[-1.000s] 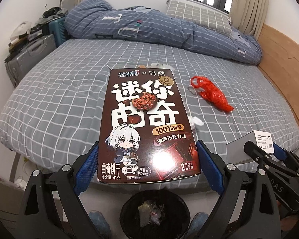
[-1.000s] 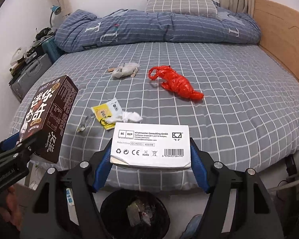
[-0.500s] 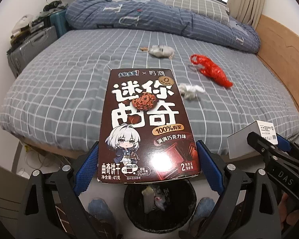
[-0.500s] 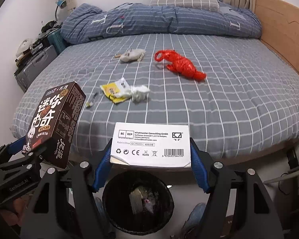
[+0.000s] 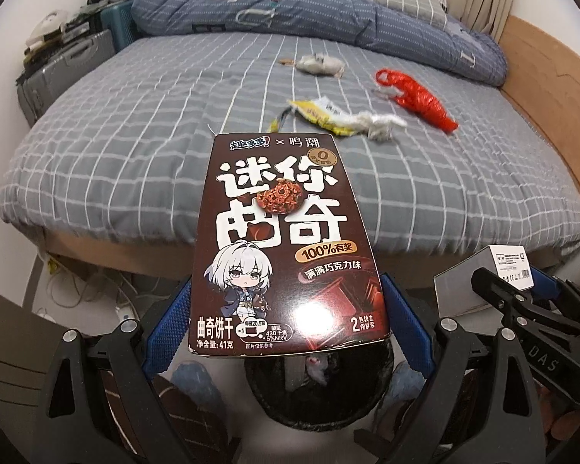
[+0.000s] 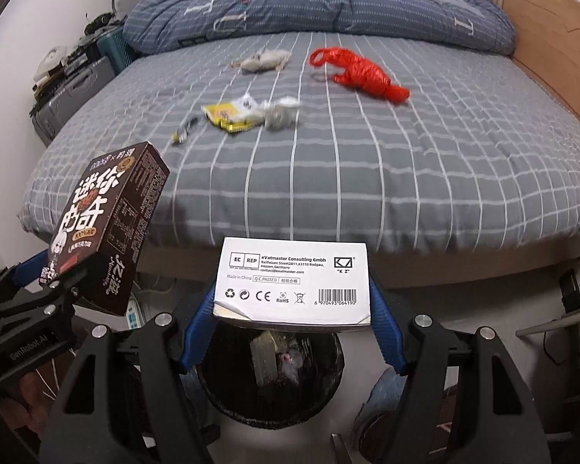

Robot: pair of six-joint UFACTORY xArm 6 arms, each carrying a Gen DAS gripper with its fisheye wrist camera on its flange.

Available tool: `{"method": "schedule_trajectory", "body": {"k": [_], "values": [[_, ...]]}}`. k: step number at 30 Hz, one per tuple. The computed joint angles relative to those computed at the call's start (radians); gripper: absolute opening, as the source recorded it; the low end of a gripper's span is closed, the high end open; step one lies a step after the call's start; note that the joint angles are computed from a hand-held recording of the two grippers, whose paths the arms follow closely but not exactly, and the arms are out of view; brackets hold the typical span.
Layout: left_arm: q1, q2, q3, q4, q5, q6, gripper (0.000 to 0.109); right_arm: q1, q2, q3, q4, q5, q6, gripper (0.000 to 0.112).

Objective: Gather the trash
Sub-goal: 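Carry the brown snack box and white box off the bed over the bin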

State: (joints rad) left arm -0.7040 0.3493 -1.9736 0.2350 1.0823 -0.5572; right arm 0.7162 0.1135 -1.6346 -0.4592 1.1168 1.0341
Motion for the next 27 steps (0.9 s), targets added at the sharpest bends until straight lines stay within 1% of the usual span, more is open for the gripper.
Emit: {"method": "schedule_trajectory", "body": {"k": [7,13,20,27], "values": [[0.002,-0.071,0.165,-0.005,-0.045,-0.002,0.090,0.011,-0.013,0.087,0.035,-0.030,0.015,0.067],[0.007,-0.105,0.284,0.008,-0.073,-0.014,0.090,0.014,0.011,0.109,0.065,-0.052,0.006,0.067],[0.033,-0.169,0.414,0.008,-0.094,-0.026,0.090,0.017,0.073,0.101,0.117,-0.086,-0.024,0.067],[0.070,-0.222,0.508,-0.010,-0.096,-0.051,0.090,0.033,0.163,0.035,0.167,-0.096,-0.083,0.067]]}}
